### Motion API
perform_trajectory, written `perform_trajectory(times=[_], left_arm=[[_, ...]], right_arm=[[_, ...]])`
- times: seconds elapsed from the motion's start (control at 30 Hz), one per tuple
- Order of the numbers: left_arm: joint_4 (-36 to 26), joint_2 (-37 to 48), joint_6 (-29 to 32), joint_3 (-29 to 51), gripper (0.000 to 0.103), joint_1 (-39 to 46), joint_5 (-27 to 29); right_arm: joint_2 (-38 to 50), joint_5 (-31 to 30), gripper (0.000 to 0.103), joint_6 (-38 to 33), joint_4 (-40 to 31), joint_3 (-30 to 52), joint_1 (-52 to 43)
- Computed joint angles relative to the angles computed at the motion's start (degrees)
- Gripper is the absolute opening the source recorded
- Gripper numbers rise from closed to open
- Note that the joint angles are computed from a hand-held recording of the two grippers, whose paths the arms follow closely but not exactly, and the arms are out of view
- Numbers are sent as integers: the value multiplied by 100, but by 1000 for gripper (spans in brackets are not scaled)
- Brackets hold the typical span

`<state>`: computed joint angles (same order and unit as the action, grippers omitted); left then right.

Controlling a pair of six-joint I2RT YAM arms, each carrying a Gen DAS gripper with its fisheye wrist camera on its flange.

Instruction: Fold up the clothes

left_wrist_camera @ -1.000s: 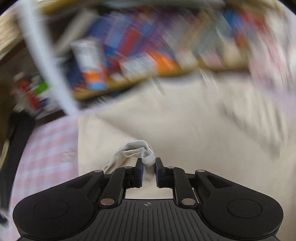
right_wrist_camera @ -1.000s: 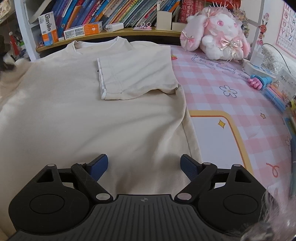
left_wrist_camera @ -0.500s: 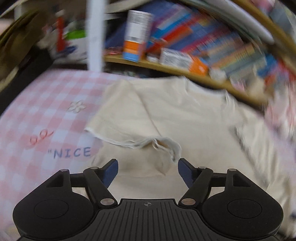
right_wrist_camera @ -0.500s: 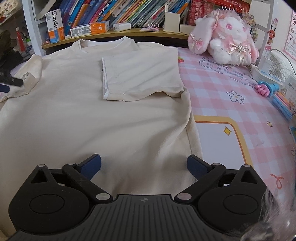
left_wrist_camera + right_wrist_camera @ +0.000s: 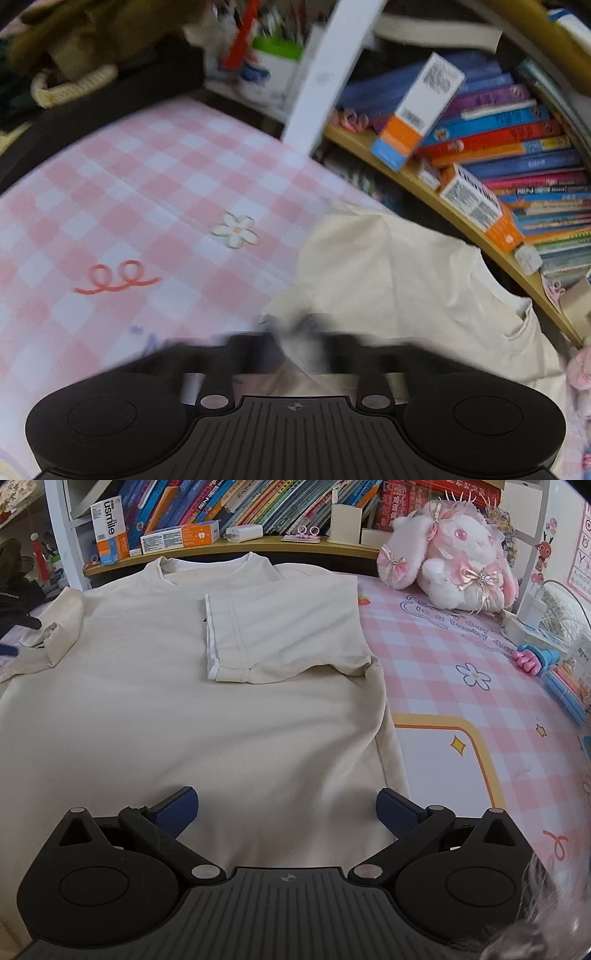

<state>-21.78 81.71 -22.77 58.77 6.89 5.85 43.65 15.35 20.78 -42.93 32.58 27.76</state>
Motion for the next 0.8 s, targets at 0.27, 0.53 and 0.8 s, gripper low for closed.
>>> perform_trajectory(times=[0.27, 0.53, 0.8], left_arm=[[-1195, 1142, 808, 2351, 44, -1212, 977], [-1347, 155, 1656, 1185, 57, -872, 582], [-1540, -501, 3158, 298, 60, -1518, 1044]], right_arm=[[142, 49, 103, 143, -92, 116, 39], [78, 166, 103, 311, -155, 88, 172], [171, 178, 103, 339, -135, 130, 201]])
